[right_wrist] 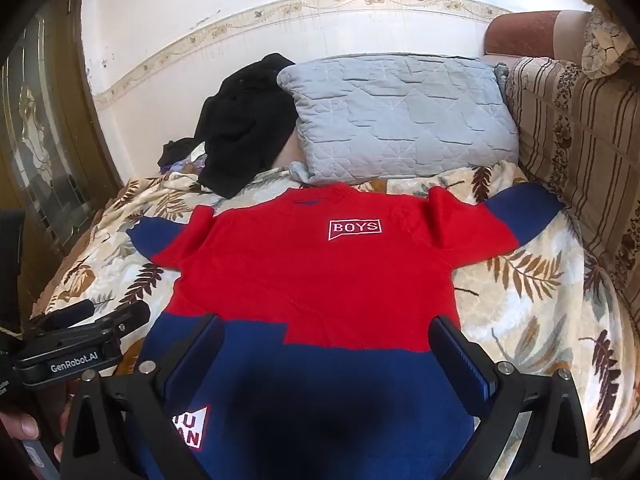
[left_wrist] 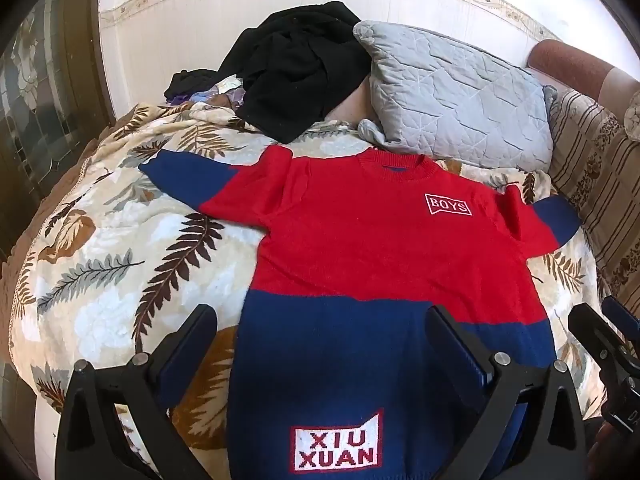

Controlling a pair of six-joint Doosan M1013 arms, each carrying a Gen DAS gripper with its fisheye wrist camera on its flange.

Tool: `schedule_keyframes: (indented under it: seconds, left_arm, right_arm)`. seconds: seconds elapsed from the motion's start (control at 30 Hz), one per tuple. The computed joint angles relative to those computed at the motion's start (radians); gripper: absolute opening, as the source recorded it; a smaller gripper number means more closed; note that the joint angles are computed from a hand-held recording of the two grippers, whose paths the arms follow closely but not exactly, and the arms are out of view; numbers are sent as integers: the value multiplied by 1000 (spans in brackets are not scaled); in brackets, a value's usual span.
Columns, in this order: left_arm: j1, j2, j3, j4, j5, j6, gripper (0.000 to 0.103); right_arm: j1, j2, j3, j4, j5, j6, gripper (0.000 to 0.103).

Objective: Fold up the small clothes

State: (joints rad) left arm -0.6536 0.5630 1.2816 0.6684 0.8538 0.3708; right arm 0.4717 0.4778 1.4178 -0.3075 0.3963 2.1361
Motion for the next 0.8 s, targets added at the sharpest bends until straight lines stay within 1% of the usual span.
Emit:
schedule_keyframes:
  seconds: [0.2, 0.47, 0.5, 0.57, 0.67, 0.8]
  left_arm:
    - [1, 4, -7, -2, 5, 6, 103]
    - [2, 9, -11, -3, 5, 12, 103]
    - [2, 10, -12, -6, 4, 14, 103]
    - [2, 11, -12, -8, 3, 15, 103]
    - [4, 10, -11, -13, 0, 22, 103]
    - [5, 14, -14, -15, 1, 27, 103]
  right_arm:
    - [4, 9, -12, -6, 11, 1, 103]
    - [-11, 19, -23, 47, 2, -52, 103]
    - [-4, 10, -6, 48, -8, -47, 103]
    - [-5, 10, -6, 50, -10, -50, 103]
    - [-7, 13, -13, 62, 4, -64, 103]
    - [-5, 18, -13, 19, -3, -39, 103]
